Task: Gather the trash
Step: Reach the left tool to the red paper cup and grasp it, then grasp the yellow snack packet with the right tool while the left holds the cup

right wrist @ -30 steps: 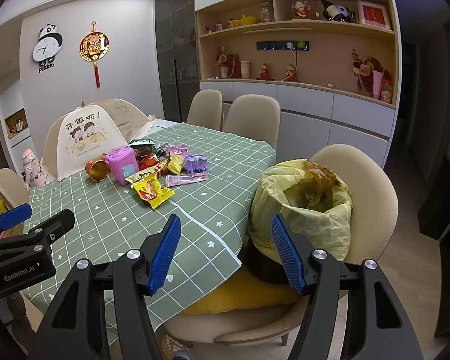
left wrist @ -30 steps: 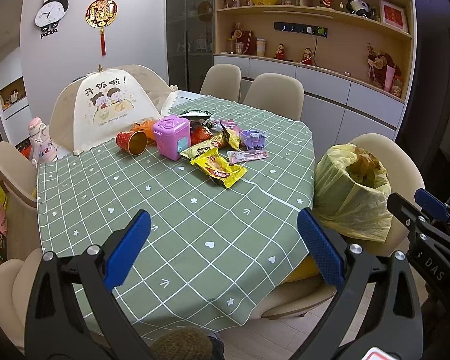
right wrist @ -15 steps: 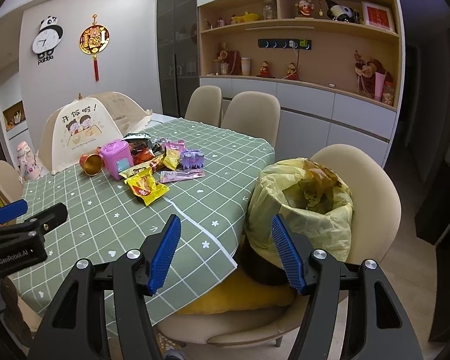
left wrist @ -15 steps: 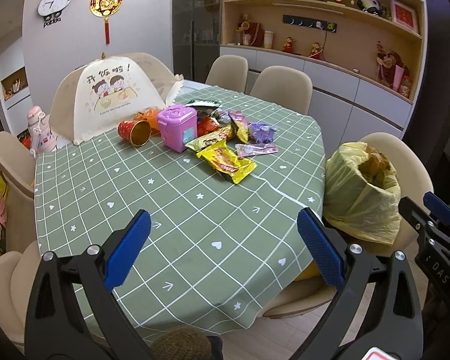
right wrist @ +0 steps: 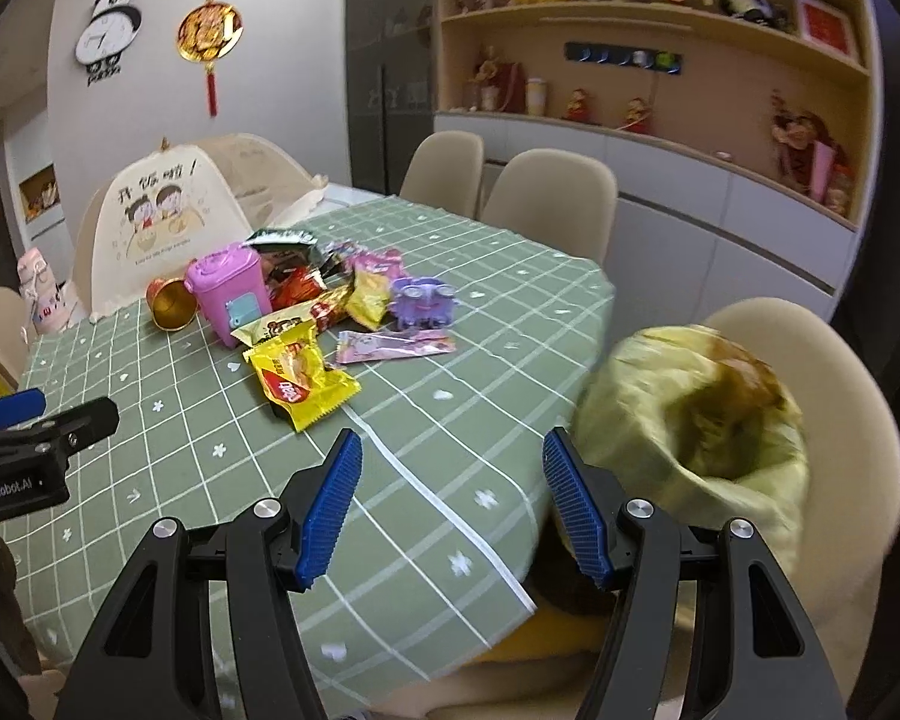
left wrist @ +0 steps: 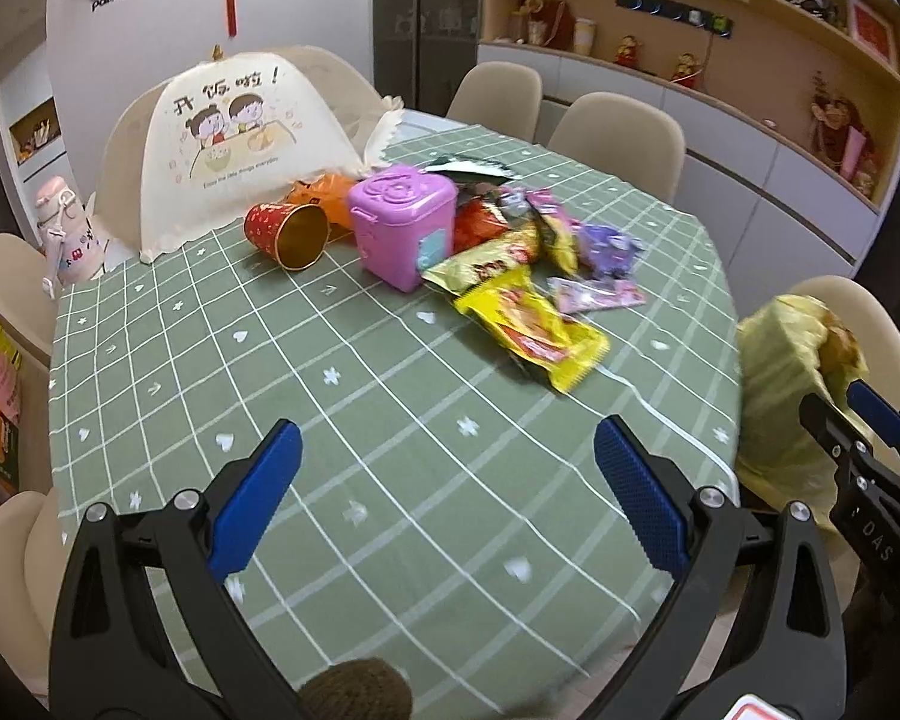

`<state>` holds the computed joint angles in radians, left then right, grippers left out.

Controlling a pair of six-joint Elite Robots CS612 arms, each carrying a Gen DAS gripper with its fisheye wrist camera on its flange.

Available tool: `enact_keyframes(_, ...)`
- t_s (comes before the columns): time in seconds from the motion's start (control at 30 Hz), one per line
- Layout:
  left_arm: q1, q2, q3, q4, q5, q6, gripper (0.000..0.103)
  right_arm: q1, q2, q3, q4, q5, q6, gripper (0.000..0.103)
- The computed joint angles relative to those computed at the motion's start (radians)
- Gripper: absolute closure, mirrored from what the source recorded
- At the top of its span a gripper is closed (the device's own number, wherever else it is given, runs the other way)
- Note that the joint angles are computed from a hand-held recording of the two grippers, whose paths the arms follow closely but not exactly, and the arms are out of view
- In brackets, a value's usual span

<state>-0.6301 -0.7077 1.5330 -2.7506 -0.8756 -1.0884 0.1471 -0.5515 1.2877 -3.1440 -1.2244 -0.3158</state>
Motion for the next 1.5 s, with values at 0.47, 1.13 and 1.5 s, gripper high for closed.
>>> enact_keyframes(0.47, 0.179, 0.014, 0.04, -0.229, -0.113, 0.074, 0.009, 0.1, 0.193, -0.429, 0.35, -0.118, -0.035, 0.043)
enact_keyframes(1.13, 0.401, 0.137, -0.135, -0.172, -0.457, -0.173, 0.032, 0.141, 0.331, -0.714, 0.507, -0.177, -0.029, 0.043)
enact_keyframes(1.5, 0.325, 0.057, -0.013, -0.239, -0.423, -0.12, 0.045, 0.124, 0.388, -0.847, 0.775, 0.069, -0.255, 0.043)
